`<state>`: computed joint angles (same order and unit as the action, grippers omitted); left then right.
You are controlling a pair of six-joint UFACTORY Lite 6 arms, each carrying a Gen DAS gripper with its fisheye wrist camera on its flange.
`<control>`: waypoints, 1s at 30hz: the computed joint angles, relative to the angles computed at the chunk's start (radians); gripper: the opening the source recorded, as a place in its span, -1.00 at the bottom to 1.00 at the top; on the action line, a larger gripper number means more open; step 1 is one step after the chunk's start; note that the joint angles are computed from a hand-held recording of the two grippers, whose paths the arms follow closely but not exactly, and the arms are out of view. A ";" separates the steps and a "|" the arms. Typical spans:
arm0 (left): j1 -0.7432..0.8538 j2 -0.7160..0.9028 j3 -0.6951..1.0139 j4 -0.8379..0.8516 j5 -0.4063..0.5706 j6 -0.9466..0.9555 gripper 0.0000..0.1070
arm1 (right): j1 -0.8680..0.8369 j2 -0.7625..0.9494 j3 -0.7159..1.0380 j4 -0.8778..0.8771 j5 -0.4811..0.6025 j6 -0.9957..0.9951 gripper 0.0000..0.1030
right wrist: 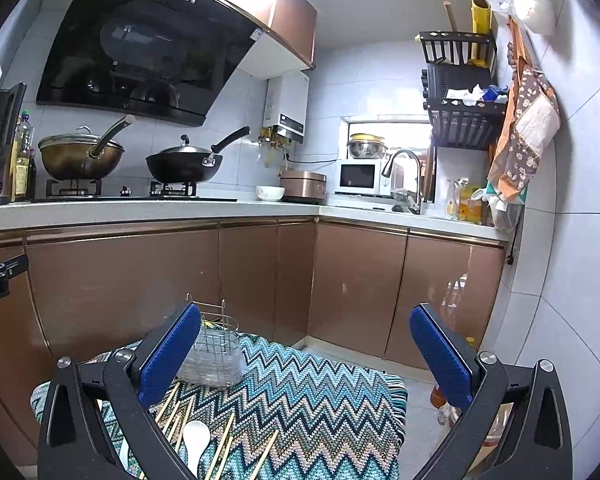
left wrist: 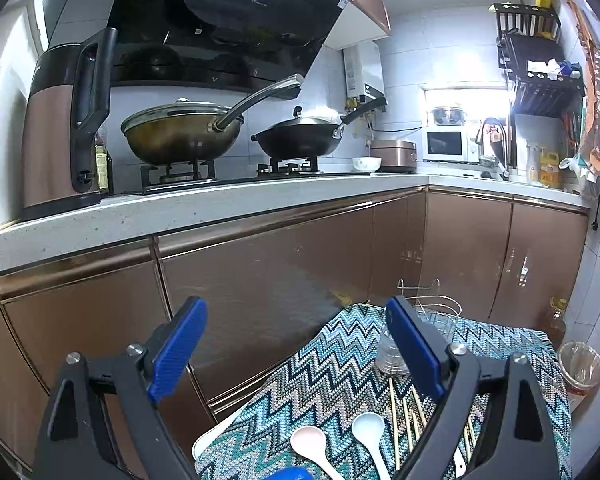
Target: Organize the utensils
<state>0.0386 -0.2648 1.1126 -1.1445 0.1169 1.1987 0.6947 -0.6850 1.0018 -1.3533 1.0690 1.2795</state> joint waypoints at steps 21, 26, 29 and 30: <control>-0.015 0.012 0.024 0.210 0.009 -0.207 0.70 | -0.089 0.009 0.013 0.075 -0.058 -0.055 1.00; -0.025 0.020 0.029 0.263 0.008 -0.256 0.70 | -0.104 0.013 0.018 0.086 -0.066 -0.062 1.00; -0.023 0.024 0.034 0.278 0.014 -0.273 0.70 | -0.104 0.010 0.015 0.086 -0.066 -0.061 1.00; -0.021 0.026 0.036 0.280 0.018 -0.276 0.70 | -0.105 0.011 0.014 0.086 -0.067 -0.061 1.00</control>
